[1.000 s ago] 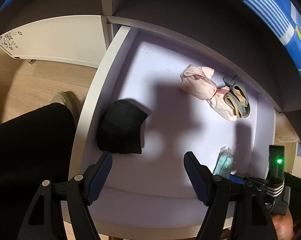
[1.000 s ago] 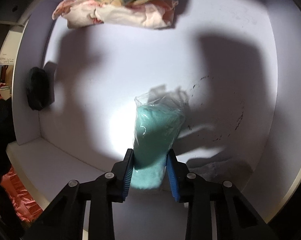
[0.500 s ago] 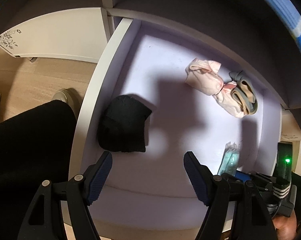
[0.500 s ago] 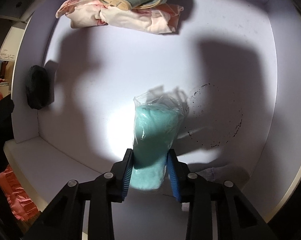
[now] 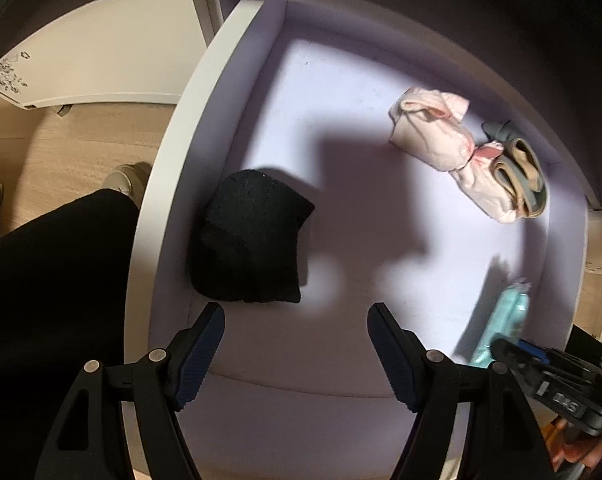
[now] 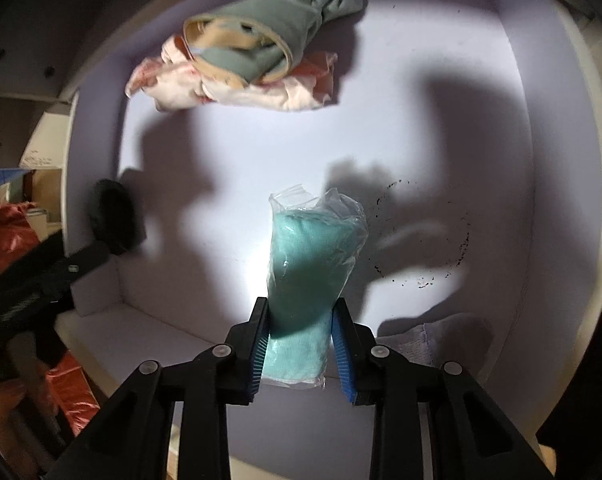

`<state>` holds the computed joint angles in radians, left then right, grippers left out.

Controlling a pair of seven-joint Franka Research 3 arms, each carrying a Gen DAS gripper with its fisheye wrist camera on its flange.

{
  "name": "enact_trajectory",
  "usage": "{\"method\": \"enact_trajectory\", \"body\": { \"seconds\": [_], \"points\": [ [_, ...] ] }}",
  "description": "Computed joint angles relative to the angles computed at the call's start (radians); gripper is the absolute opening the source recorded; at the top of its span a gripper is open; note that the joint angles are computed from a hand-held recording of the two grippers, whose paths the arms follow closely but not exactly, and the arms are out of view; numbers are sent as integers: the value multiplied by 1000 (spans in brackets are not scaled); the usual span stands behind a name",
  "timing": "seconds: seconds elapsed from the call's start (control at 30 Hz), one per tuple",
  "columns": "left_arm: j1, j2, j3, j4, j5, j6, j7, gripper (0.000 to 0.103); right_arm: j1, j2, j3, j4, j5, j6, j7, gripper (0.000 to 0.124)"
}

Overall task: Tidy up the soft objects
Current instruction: 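Lift the teal item with the right gripper toward the box while the left gripper grasps the black knit item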

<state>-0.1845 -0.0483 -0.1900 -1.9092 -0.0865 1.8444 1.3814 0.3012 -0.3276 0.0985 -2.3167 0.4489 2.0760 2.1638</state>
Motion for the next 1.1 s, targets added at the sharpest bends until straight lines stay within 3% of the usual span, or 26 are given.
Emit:
{"method": "enact_trajectory", "body": {
  "seconds": [0.23,0.6,0.77,0.83,1.1],
  "points": [
    [6,25,1,1,5,4,-16,75,-22,-34,-3,34,-54,-62,10,31],
    [24,73,4,1,6,32,-30,75,-31,-139,-2,3,-47,-63,14,31],
    [14,84,-9,1,43,64,-4,77,-51,-189,-5,-8,-45,-57,40,31],
    [9,82,-13,-9,43,67,18,84,-59,-209,-7,-6,-48,-66,52,31],
    [-13,92,-28,-11,52,59,109,84,-100,-269,-8,57,-100,-106,83,31]
  ]
}}
